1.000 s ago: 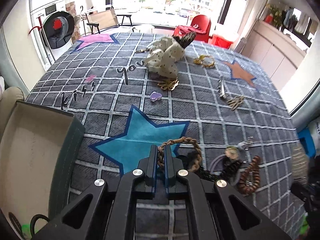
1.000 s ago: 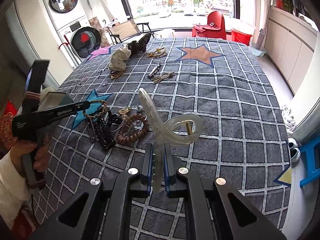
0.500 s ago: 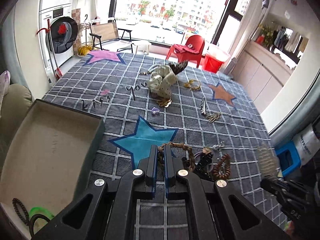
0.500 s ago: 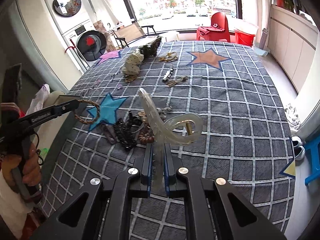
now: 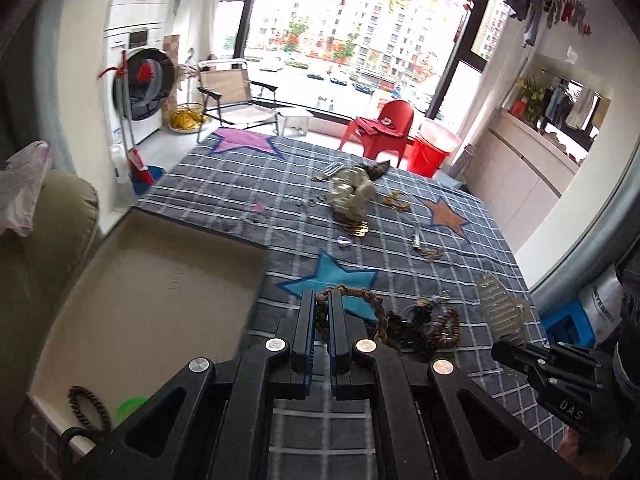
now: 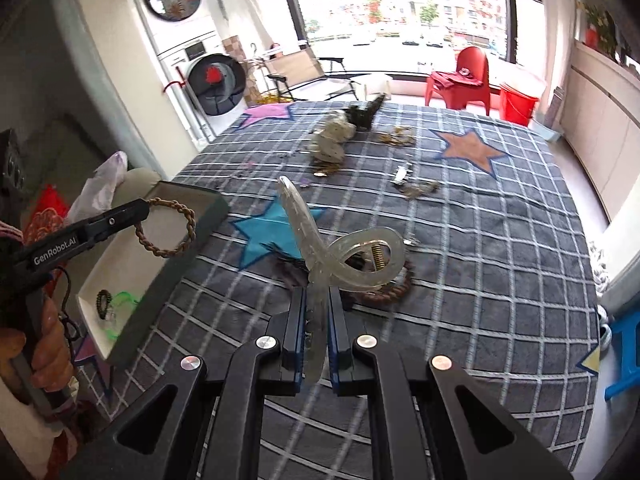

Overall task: Organize jewelry
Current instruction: 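Carry the braided bracelet and clear claw clip over the beige tray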

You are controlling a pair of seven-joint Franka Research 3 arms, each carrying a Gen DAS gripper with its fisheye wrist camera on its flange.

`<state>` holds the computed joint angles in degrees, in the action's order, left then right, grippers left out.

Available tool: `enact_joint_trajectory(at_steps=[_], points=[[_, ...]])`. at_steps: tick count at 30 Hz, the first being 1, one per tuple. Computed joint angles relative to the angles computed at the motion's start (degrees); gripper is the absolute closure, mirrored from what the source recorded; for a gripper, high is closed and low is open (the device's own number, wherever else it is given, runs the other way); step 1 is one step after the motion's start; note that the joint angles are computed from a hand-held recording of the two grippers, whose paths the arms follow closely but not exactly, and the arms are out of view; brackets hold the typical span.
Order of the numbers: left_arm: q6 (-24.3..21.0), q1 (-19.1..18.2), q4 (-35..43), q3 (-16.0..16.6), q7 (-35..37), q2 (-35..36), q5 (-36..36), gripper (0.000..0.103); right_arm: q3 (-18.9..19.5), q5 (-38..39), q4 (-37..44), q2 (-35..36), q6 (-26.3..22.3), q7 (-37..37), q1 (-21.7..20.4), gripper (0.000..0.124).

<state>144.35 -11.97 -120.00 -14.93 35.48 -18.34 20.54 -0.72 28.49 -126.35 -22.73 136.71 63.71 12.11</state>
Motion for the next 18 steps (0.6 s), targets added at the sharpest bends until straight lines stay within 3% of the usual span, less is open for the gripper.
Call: enact_joint_trajectory(at_steps=[10,18], points=[[-0.3,2.8,-9.0,3.1,1.0,-9.8,-0.9,0.096,3.3,1.2,5.5,4.1,-1.5,1.6,4.5,0.114],[0.1,5.6,-13.1,5.2,3.7,-12.4,-2.1,0.096,6.1,1.3,13.0,11.4,-2.8,4.1,8.0,0.114]])
